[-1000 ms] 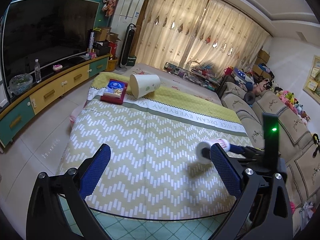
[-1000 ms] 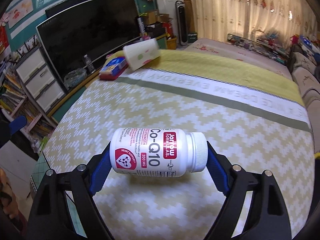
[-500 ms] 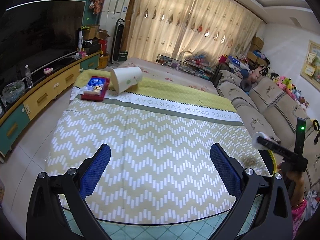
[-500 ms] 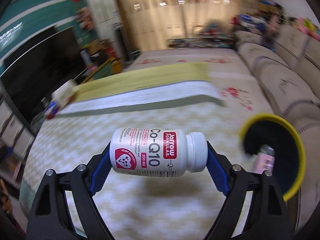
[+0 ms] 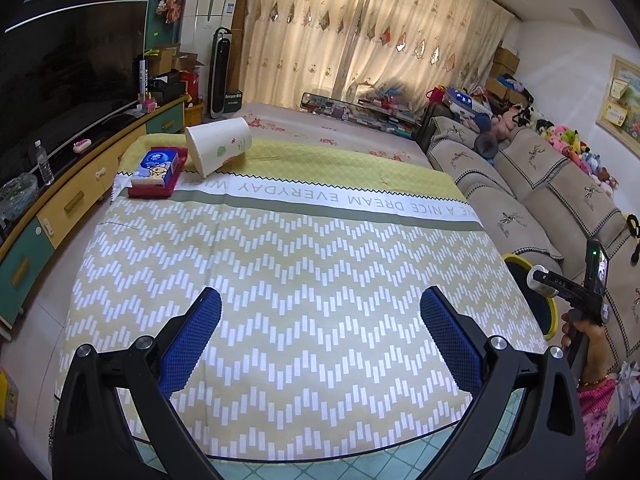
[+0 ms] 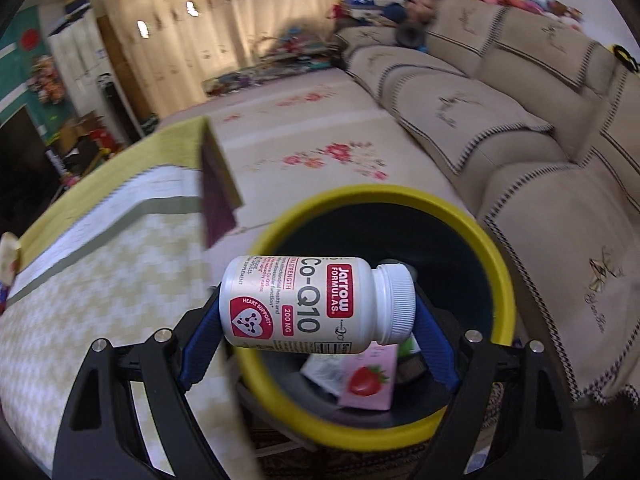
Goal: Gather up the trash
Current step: 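Carry the white supplement bottle into the bin and open the right gripper, then grasp the white paper cup with the left gripper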
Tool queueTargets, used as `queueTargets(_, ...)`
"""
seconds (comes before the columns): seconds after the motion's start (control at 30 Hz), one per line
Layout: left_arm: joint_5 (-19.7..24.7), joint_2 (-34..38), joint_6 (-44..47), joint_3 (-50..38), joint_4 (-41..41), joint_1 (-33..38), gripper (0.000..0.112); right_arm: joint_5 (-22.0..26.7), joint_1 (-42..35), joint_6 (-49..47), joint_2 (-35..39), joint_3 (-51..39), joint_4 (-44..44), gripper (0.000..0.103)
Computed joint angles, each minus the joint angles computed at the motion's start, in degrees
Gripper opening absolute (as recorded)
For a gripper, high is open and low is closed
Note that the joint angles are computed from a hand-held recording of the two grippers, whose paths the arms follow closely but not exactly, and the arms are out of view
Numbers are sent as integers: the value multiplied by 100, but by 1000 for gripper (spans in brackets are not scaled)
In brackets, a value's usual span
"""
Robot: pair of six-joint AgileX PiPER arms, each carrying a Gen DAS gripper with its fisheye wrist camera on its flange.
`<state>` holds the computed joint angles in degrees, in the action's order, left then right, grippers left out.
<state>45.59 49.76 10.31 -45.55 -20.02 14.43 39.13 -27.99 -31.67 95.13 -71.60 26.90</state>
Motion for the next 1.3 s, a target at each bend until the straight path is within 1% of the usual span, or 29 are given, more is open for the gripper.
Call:
queueTargets(0.1,-76,105,-117,-27,104,-114,98,-140,0,354,248,-138,-341,81)
queueTargets(0.17,-120,171,-133,-29,124,-135,98,-174,-44,485,375,-232,-371,83)
queueTargets(0.23,-137,278,-96,-63,94,-87,98,-267,-95,376,339,-161,-203,88)
queueTargets(0.3,-143,391,45,-96,-43,33,98,-430,-72,348,159,71,-189,88)
queueTargets(0.37,-168,524,200,-159,-119,158,98,-511,-45,370,120,111,-224,88)
queueTargets(0.5,-359,878,449,-367,-132,430,98,-530,47,349,-77,236,-218,88)
queueTargets(0.57,-392,1248,772,-622,-310,630,98,-555,94,284,-170,302,-179,88)
queueTargets(0.7,-397,2198,1703,-1318,-890,921,98,-550,173,207,-292,334,-78,88)
queueTargets(0.8,-464,2890,1844,-1857,-947,989,98,-518,226,189,-351,334,-13,88)
queueTargets(0.87,-408,3321,2144,-2186,-1246,1102,98,-488,264,177,-399,339,-8,88)
queueTargets(0.93,-466,3714,2030,-2523,-1137,1111,98,-502,316,253,-432,353,-91,88)
queueTargets(1.03,-466,4289,2094,-3020,-1226,1184,98,-520,363,369,-451,353,-195,88)
queueTargets(1.17,-625,4753,1993,-3459,-989,1091,98,-524,350,487,-426,327,-295,88)
queueTargets(1.3,-597,5158,1946,-3887,-961,1082,98,-550,405,634,-397,310,-417,88)
